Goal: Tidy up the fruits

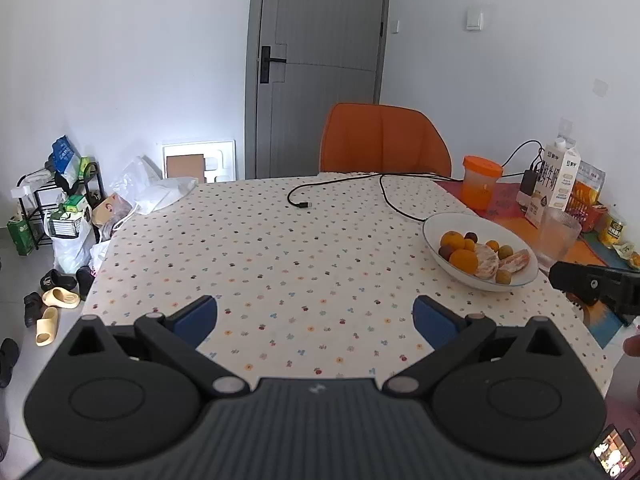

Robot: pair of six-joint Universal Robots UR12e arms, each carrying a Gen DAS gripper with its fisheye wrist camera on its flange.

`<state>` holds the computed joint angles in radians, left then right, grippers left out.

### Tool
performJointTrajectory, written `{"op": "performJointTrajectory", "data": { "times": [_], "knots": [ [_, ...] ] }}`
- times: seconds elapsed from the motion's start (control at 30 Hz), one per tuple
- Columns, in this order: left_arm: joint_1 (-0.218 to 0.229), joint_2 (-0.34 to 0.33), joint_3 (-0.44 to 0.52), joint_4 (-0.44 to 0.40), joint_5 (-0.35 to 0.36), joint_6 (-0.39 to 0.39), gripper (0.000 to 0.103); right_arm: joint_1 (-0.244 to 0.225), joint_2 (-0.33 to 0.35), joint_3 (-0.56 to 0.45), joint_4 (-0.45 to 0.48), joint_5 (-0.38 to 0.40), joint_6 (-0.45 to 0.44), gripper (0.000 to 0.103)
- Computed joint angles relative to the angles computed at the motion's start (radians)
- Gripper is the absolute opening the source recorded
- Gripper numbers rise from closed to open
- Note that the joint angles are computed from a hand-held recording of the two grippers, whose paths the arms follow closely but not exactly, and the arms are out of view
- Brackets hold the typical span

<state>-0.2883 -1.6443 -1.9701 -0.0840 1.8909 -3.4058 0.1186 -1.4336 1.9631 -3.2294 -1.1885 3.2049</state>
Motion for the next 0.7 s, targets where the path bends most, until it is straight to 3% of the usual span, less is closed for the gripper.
{"op": "performJointTrajectory", "data": {
  "times": [0.7],
  "knots": [
    [-0.006, 0.054, -0.057, -0.01, 0.036, -0.004, 0.103, -0.013, -0.062, 0.061, 0.006, 0.049, -0.03, 0.103]
  ]
}}
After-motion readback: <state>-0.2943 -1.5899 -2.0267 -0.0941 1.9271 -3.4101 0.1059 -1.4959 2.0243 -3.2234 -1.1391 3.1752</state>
